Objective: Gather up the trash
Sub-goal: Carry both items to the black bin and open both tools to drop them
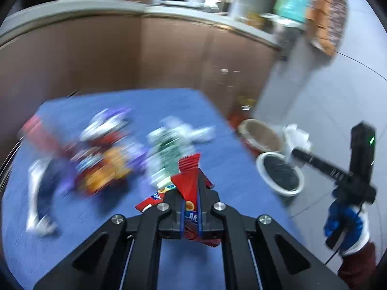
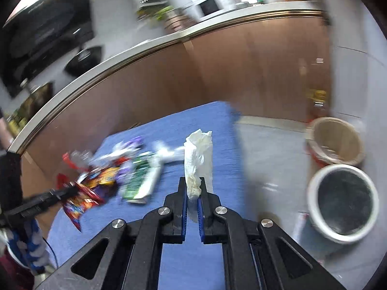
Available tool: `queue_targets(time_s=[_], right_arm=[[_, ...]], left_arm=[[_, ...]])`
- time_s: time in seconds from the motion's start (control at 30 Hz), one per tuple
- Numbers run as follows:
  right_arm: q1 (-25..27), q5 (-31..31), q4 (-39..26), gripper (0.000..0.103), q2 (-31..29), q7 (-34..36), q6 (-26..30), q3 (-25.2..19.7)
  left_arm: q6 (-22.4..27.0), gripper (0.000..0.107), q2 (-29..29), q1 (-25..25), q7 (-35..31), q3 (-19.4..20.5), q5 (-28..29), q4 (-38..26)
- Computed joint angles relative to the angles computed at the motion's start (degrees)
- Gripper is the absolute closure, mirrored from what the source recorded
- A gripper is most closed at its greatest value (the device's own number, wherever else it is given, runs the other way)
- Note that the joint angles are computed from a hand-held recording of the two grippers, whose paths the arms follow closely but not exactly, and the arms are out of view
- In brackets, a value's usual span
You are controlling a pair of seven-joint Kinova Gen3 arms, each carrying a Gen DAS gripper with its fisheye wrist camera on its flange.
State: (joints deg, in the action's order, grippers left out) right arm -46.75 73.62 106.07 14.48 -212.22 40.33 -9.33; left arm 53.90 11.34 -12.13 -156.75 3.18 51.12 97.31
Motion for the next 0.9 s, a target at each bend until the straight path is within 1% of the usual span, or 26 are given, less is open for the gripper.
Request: queue_targets(time_s=[0.03, 0.07, 0.13, 0.2, 0.23, 0.3, 0.37, 0.4, 0.43, 0.47, 0.5, 0.57, 0.63, 0.67, 0.7, 0.73, 0.77, 0.8, 0.9], right_arm=[[0.12, 0.05, 1.62, 0.096, -0.99, -1.71, 1.67, -0.39], [-0.47, -0.3, 4.12, 0.096, -2.59, -4.04, 3.6, 0.29], [0.42, -1.6, 7.3, 0.096, -4.25, -6.64, 6.93, -0.43], [2.11, -2.25, 10.5, 0.096, -5.32, -9.95, 7.98, -0.93], [3.06, -2.53, 11.99, 0.096, -5.53, -11.59, 8.3, -1.07], [5.45, -2.11, 15.03, 0.096, -5.8, -14.93, 7.3, -0.84], [8.05, -1.59, 16.86, 0.095, -5.87, -16.35, 5.14, -0.47], [9.02, -1.77, 17.34, 0.094, -5.75, -16.23, 4.66, -0.42], [10.08, -1.86, 17.72, 0.093, -5.4, -16.11, 4.0, -0.18], [11.13, -1.31, 18.34, 0.093, -5.2, -16.6, 2.94, 0.18], [12.07, -0.91, 18.87, 0.093, -4.98, -16.77, 1.98, 0.47], [13.88, -1.09, 19.48, 0.093, -4.62, -16.16, 1.26, 0.3], [14.79, 0.52, 20.85, 0.092, -4.05, -18.01, -0.9, 1.42], [15.46, 1.03, 21.27, 0.086, -3.58, -18.61, -1.59, 1.69], [15.94, 1.16, 21.5, 0.077, -3.08, -18.94, -1.76, 1.89], [16.45, 1.72, 22.04, 0.073, -3.12, -19.44, -2.28, 2.12], [16.7, 2.16, 22.47, 0.068, -2.94, -20.41, -2.41, 2.17], [16.82, 1.72, 22.75, 0.067, -2.95, -20.57, -2.09, 2.07], [16.2, 1.81, 23.38, 0.066, -2.96, -22.48, -1.32, 2.19]], left_arm=[[-0.13, 0.101, 0.81, 2.6, 0.91, 0.36, -0.22, -1.74], [-0.26, 0.101, 1.43, 5.09, 2.7, 0.81, -1.15, -3.47], [-1.36, 0.101, 3.95, 10.4, 7.28, 3.65, -3.96, -8.17], [-3.0, 0.101, 6.38, 15.71, 11.94, 5.17, -7.61, -12.14], [-4.06, 0.101, 8.4, 18.36, 14.27, 6.68, -9.54, -14.62], [-5.27, 0.101, 12.52, 23.67, 18.93, 8.3, -13.1, -19.83], [-5.94, 0.101, 15.96, 28.8, 23.59, 8.38, -17.47, -24.7], [-5.73, 0.101, 17.95, 31.45, 25.92, 8.08, -18.92, -27.35], [-4.61, 0.1, 19.63, 34.08, 28.25, 6.73, -20.29, -30.01], [-4.41, 0.098, 20.77, 36.63, 30.58, 5.37, -21.71, -31.94], [-5.15, 0.097, 21.89, 38.61, 32.4, 5.08, -23.41, -33.27], [-6.39, 0.097, 23.91, 40.26, 36.4, 6.66, -27.63, -35.29], [-5.94, 0.093, 26.53, 40.41, 39.56, 9.8, -31.8, -37.88], [-5.2, 0.089, 28.24, 40.98, 40.97, 10.52, -33.23, -39.91], [-4.43, 0.076, 29.93, 41.16, 41.85, 11.53, -33.85, -41.77], [-4.2, 0.066, 31.03, 40.89, 42.78, 13.04, -34.86, -42.74], [-4.03, 0.062, 32.07, 40.58, 43.62, 14.56, -36.28, -43.7], [-3.77, 0.062, 32.79, 40.59, 43.84, 15.33, -36.97, -44.28], [-1.98, 0.061, 34.73, 41.59, 45.3, 15.64, -38.77, -46.92]])
